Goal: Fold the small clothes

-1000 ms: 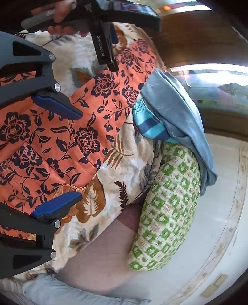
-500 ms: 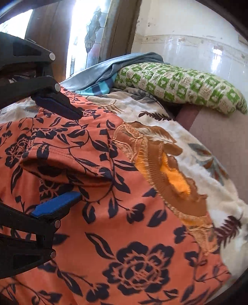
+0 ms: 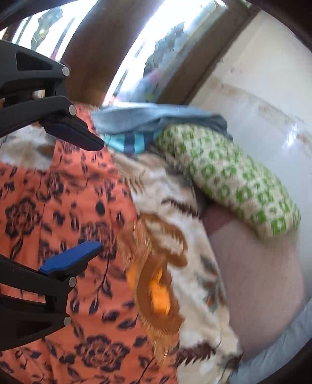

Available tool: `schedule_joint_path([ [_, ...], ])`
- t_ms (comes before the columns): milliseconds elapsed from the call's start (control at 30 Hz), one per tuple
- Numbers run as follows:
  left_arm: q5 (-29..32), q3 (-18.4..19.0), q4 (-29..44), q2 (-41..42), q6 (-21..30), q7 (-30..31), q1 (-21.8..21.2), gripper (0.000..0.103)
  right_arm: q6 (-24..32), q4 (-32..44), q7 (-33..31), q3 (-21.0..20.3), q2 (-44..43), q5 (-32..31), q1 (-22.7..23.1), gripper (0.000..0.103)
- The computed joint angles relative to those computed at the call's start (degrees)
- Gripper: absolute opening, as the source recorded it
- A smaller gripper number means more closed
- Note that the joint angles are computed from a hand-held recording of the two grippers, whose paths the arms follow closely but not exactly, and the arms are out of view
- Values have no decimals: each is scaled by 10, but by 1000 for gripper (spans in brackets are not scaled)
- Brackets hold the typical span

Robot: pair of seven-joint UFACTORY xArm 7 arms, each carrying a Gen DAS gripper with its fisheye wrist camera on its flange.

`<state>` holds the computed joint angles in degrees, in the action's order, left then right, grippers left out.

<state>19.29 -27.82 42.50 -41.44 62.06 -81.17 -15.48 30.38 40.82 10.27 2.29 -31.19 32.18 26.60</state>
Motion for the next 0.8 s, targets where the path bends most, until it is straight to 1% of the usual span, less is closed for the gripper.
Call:
schedule_joint_path([
  [33,-1,2,-1,9,-21,6,-5,103,4,-24,21,4,-16,-28,-34,79],
  [67,-1,2,1,22,-38,13,-9,103,10,-47,48,17,-30,-66,-71,72],
  [100,0,1,6,40,-52,18,-11,103,20,-64,64,20,-40,-99,-100,61],
  [133,2,-2,12,59,-62,23,-12,103,28,-79,78,22,-47,-127,-123,56],
  [167,7,-5,21,81,-69,27,-13,103,33,-90,92,30,-51,-159,-146,45],
  [200,9,-5,29,103,-75,34,-16,103,40,-99,106,38,-53,-190,-167,38],
  [233,13,-6,39,125,-74,37,-18,103,40,-103,117,44,-48,-214,-180,38],
  [300,30,-12,64,171,-56,31,-21,103,36,-116,118,44,-41,-251,-192,37],
  [333,35,-11,75,193,-44,30,-25,103,18,-128,110,42,-41,-263,-189,37],
  [367,32,-6,87,215,-30,33,-31,103,4,-135,110,49,-44,-282,-192,37],
  [400,26,1,95,235,-18,38,-38,103,5,-132,114,61,-43,-303,-198,37],
  [433,24,7,99,248,-12,38,-44,103,11,-127,119,72,-40,-324,-203,38],
  [467,36,9,95,247,-13,27,-50,103,24,-121,127,84,-41,-343,-207,38],
  [533,32,23,104,247,-1,32,-65,103,50,-111,132,87,-47,-362,-202,38],
  [600,26,41,90,221,-17,31,-81,103,28,-135,123,69,-87,-342,-167,39],
  [633,30,43,86,206,-12,23,-83,103,12,-150,119,65,-108,-334,-152,39],
  [700,31,45,80,173,6,12,-83,103,-4,-159,136,87,-125,-334,-143,39],
  [800,21,51,48,99,23,-4,-72,103,-31,-169,155,93,-134,-310,-105,39],
])
